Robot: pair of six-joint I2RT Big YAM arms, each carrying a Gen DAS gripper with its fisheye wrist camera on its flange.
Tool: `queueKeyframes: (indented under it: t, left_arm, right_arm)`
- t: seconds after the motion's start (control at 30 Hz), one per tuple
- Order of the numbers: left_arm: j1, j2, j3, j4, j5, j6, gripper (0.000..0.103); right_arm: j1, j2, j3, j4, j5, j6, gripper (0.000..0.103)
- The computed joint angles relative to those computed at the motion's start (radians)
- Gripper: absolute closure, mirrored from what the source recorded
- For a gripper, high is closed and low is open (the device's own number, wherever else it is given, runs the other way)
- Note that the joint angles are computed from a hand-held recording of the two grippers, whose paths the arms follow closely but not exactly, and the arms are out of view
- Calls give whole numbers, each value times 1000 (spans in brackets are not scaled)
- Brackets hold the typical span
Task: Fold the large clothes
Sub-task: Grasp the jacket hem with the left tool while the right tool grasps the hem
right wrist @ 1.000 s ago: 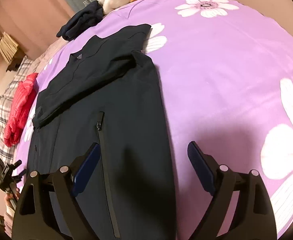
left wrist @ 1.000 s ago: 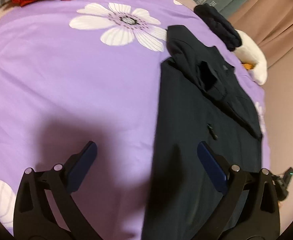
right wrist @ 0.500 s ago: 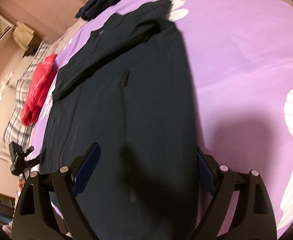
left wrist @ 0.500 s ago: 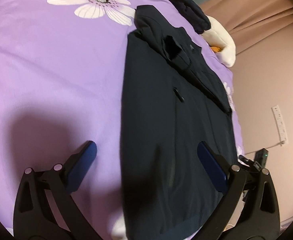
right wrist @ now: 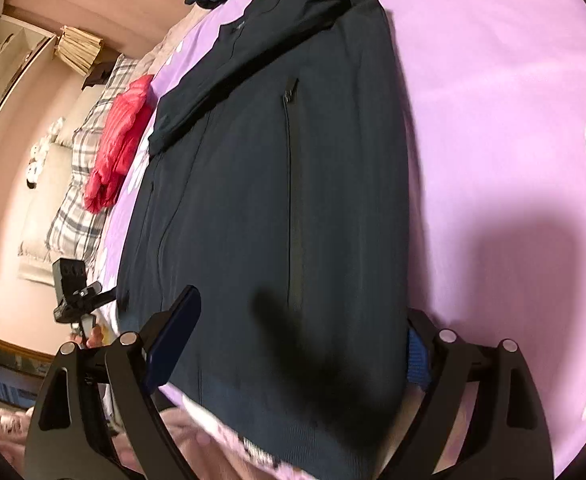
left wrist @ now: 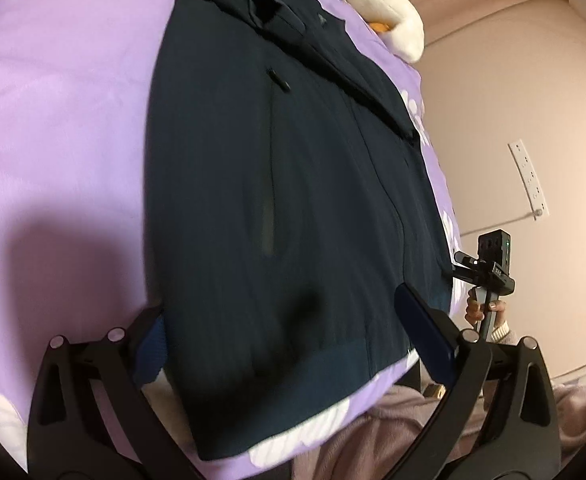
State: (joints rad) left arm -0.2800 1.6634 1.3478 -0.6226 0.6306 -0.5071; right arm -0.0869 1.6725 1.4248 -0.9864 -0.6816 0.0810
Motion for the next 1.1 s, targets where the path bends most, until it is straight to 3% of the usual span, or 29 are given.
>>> queueKeyframes:
  t: [0.17,0.37,0.53,0.73,0.83,0.9,0.93,1.1]
  left_arm:
    - [-1,-14,-29,39,19,-51,3]
    - [-34,28,43,-31,-24,1,3]
    - [-48,38,64,-60,-49,39,5]
    - [-52,20,50,-77,-78,64,15]
    - [-58,27,69,-99,-114,69,29]
    - [-61,29,78,-102,-124,69,49]
    - [-63,31,81,-100,-129,68,53]
    - [-65,33,93,-75,-131,54,83]
  right_arm:
    - [-19,-39,-58,-37,-61,-43,14]
    - [-3,-42,-77,41,-101,10,18]
    - [20,-17,-40,20,-73,-22,37]
    - [3,-41,-76,36,-50,-16,62]
    - [5,-51,-88,53,-27,-9,72]
    - [12,-54,-86,65,-23,-9,79]
    - [15,-58,-87,76,-27,-9,83]
    - [34,-78,-77,129,-57,-6,87]
